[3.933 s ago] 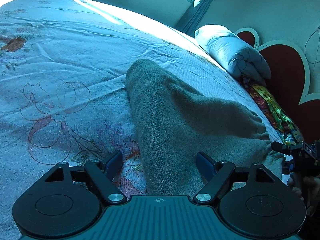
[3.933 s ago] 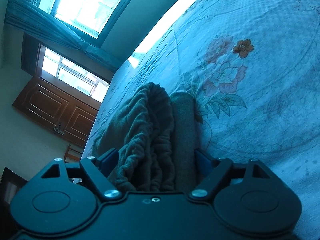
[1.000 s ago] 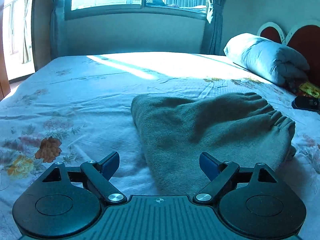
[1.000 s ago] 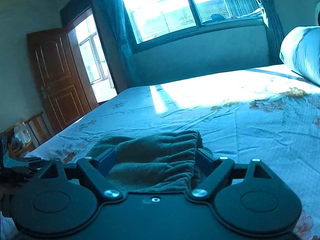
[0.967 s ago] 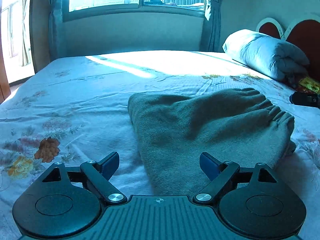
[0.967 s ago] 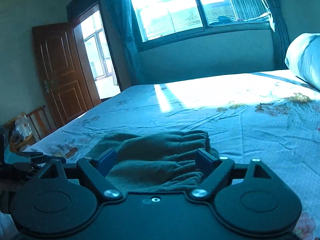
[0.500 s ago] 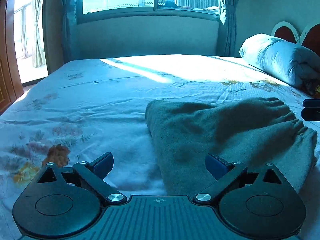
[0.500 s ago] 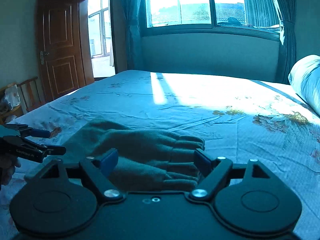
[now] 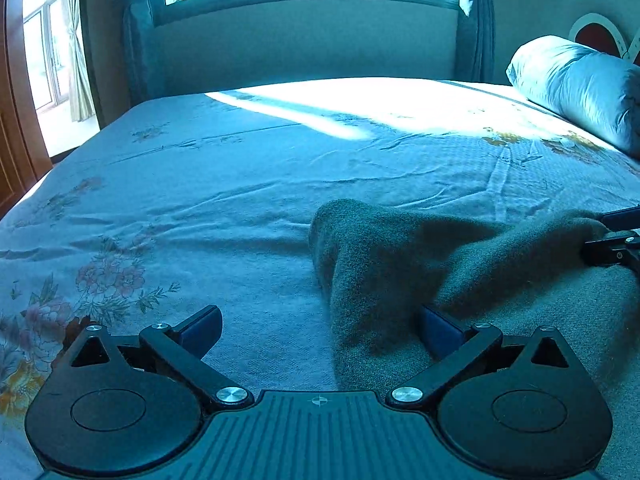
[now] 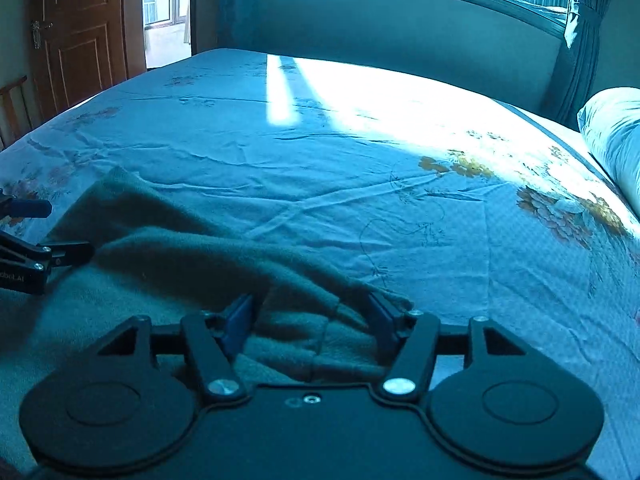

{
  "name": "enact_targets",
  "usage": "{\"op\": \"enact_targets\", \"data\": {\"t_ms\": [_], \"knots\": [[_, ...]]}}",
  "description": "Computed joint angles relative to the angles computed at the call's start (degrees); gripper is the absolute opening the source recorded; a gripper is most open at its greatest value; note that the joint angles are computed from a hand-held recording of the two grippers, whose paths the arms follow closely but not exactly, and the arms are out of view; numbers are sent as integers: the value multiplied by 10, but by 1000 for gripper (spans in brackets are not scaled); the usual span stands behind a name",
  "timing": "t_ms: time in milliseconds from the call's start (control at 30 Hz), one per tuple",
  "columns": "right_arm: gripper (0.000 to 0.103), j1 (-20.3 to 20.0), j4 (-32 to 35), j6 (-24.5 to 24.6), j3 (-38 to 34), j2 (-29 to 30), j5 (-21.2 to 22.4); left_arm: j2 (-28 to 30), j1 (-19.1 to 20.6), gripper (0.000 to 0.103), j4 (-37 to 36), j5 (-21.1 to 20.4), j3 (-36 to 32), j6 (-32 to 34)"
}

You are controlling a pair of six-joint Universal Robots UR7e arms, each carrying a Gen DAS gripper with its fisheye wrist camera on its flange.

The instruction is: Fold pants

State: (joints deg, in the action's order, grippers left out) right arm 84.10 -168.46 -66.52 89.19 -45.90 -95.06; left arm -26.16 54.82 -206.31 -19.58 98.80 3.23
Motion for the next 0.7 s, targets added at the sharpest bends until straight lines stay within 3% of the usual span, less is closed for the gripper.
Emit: {"op": "enact_targets", "data": {"t_ms": [233,400,433,533,567,600,667,700], "knots": [[54,-16,1,11,61,-74,78,-15,-33,103,13,39,32,-1],[56,-39,-1,-28,124,-124,120,-38,-72,103,42,40,107,-109],[58,-43,-14,-54,136,-125,116,-39,-80,103,49,41,121,-133],[62,-44,-66,-113,137,-93,46,-36,-85,103,84,41,140,-177],[76,-51,-58,-96,129,-90,58,-31,-80,103,68,34,143,-178],[82,-50,-33,-58,113,-88,46,-36,-73,103,61,18,152,-203],[74,-55,73,60,73,-100,46,-58,-75,103,98,7,169,-279],[71,-66,115,103,68,-119,80,-61,-87,103,108,25,179,-298]]}}
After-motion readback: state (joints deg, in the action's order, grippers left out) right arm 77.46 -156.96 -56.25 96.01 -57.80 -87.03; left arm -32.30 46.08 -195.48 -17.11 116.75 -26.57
